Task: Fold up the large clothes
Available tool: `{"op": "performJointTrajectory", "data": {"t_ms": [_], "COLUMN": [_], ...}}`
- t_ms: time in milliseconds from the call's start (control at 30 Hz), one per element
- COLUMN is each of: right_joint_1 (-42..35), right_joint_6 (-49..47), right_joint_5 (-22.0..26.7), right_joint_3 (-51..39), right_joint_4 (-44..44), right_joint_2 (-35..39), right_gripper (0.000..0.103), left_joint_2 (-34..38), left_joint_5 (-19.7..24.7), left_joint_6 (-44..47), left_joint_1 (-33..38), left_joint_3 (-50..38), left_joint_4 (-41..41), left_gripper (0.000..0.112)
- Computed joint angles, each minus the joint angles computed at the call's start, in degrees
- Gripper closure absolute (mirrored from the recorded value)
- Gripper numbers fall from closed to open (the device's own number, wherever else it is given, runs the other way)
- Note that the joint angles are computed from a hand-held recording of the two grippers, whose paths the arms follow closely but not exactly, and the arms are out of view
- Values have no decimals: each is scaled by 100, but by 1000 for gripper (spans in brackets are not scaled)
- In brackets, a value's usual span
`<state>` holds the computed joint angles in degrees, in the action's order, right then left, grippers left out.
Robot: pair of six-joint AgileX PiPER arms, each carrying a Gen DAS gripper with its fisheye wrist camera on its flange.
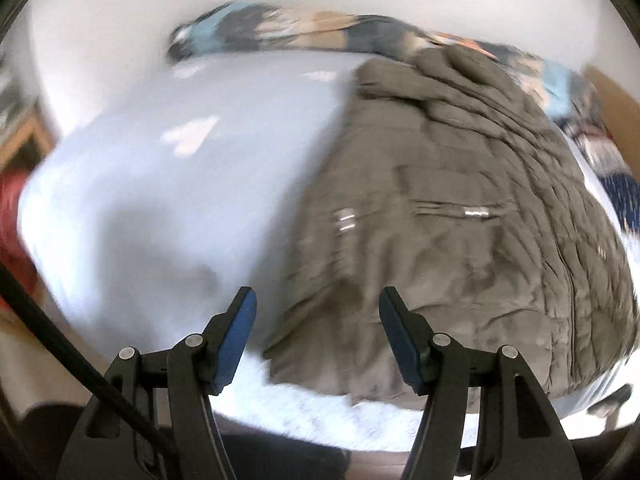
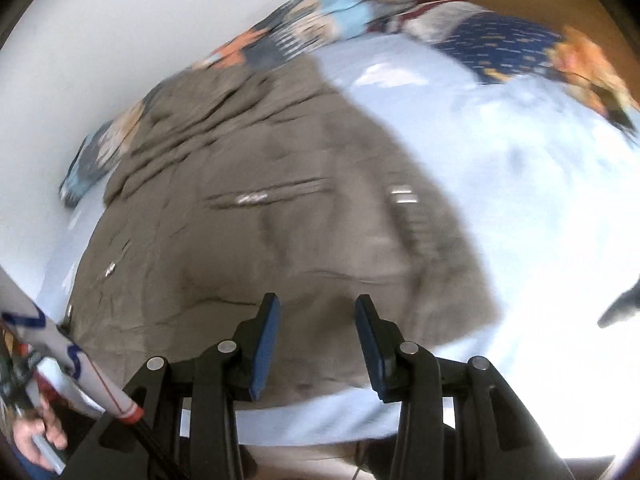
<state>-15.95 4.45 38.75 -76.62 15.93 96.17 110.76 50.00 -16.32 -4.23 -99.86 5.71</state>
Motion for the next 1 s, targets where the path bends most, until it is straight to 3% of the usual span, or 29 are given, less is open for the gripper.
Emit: {"op": "performJointTrajectory", "data": {"t_ms": [133, 300, 433, 567, 733, 867, 1000], "right_joint_1": [-650, -1346, -1371, -1222, -1380, -1445, -1339], "right_joint_6": [471, -69, -240, 64, -105, -445, -600], "right_joint_5": [-323, -48, 91, 107, 100, 406, 378], "right_joint_3": [398, 334, 75, -117, -64, -152, -188], "right_joint_4": [89, 1498, 1964, 1711, 2136, 2744, 2915], "right_joint_2": [-346, -4, 348, 556, 721, 1042, 1101], "right_gripper": [53, 50, 49, 47, 42, 37, 35], "left_joint_2": [19, 215, 292, 329, 493, 568, 415], "left_joint_5": [-59, 106, 116, 97, 132, 104, -31], "left_joint_6": [-241, -230, -332, -248, -13, 84, 212], "left_joint_1": [440, 660, 607, 861, 1135, 1197, 1229], "left_joint_3": [96, -22, -76, -36, -57, -75, 120], "left_joint_4": [-217, -504, -336, -817, -1669, -2003, -2123], "left_gripper": [50, 49, 45, 36, 35, 35, 35]}}
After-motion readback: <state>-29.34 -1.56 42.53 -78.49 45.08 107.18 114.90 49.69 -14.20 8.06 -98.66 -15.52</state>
